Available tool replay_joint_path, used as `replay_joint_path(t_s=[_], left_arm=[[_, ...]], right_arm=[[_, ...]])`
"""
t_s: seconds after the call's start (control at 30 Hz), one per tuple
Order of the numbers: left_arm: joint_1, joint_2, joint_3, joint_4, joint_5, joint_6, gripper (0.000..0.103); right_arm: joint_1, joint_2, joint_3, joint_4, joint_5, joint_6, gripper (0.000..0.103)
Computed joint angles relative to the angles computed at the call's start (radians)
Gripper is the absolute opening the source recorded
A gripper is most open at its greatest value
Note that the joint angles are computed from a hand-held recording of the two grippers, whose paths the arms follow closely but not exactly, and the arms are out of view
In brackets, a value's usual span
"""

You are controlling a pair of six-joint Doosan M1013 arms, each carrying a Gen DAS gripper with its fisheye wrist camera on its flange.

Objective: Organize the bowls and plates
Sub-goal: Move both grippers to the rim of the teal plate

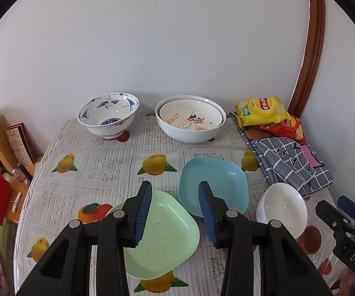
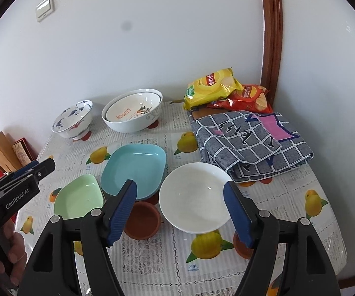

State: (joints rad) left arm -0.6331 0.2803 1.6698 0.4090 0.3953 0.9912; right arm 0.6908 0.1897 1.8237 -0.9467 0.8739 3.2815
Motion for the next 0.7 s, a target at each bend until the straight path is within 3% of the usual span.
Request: replay_joint_path(t_s=[0.17,0.37,0.47,0.7], left_arm=[[0.0,0.019,-0.023,0.038,0.004,-0.054,0.037],[0.003,0.046,-0.055,-0.008,0.013,0.016,0.037],[0.01,0.066,-0.08,-0.12,0.032,0.125,0.037],[0.011,0.11,-0.122,-0.154,0.055,0.165,0.038]], right_arm=[[-0.012,0.002,-0.002,0.031,0.005,-0.03,0.072],[-0.022,0.009,-0.008,0.027,0.02,-0.038,0.072],[-0.024,0.018,-0.014,0.004,0.026,-0.037,0.072],[-0.064,0.044,-0.035,0.052,-0.046,-0.094,0.072]])
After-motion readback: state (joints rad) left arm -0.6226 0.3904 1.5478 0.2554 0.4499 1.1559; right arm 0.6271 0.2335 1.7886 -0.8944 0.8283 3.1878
